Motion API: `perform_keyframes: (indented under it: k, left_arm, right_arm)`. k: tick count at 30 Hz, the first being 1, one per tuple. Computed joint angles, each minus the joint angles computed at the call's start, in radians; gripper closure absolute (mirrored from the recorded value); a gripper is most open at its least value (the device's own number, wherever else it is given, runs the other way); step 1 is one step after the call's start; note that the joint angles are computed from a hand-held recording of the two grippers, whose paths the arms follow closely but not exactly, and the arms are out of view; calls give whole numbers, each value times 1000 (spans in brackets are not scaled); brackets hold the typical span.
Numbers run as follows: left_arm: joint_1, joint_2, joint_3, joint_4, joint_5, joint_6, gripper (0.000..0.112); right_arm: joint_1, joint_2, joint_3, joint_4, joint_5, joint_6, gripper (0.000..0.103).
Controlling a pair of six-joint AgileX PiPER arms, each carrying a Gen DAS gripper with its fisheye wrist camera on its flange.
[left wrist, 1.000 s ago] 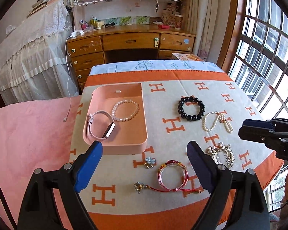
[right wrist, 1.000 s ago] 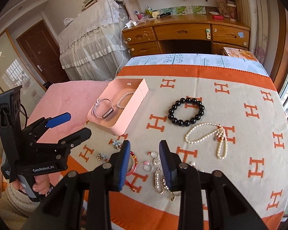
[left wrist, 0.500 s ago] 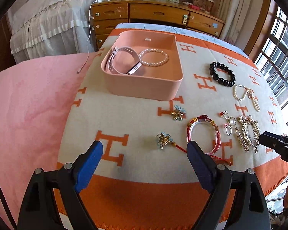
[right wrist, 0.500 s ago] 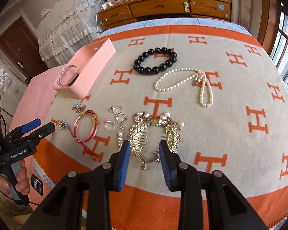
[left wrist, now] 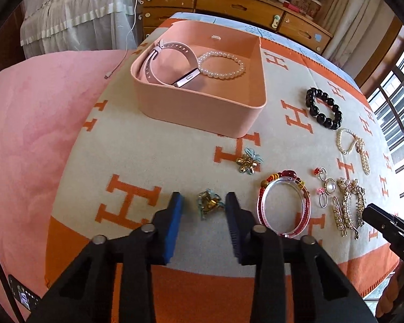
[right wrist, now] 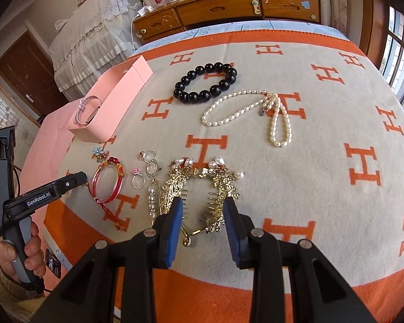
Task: Organize jewelry
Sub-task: 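Grasp the small gold brooch with the left tool while the right tool grasps the gold leaf hair comb, then carry the brooch into the pink box and release while the right tool releases the comb there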
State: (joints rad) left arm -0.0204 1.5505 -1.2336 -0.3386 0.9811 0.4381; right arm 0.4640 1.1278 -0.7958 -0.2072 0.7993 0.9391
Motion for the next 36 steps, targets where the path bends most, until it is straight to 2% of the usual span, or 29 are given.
perform_keyframes:
  k: [7, 13, 16, 18, 26, 29, 36]
  left_arm:
    - [-5, -26, 38, -10, -39, 19, 94]
    - [6, -26, 39, -22, -34, 48, 94]
    - [10, -22, 35, -27, -28, 50, 94]
    - [12, -20, 32, -30, -24, 51, 94]
    - [13, -19, 30, -29, -15, 49, 94]
    - [12, -19, 27, -26, -15, 48, 94]
    - [23, -19, 29, -41, -3, 61, 94]
  right_arm:
    - [10, 46, -62, -75, 64, -82, 72]
    - [-34, 137, -157, -51, 116, -490, 72]
    - [-98, 175, -204, 76, 131, -759, 72]
    - [-106, 205, -232, 101, 151, -871, 72]
    - [-84, 282, -289, 80, 192, -1066, 72]
    - [-108, 298, -315, 121, 212, -1136, 87]
    - [-180, 350, -383, 217, 279, -1216, 88]
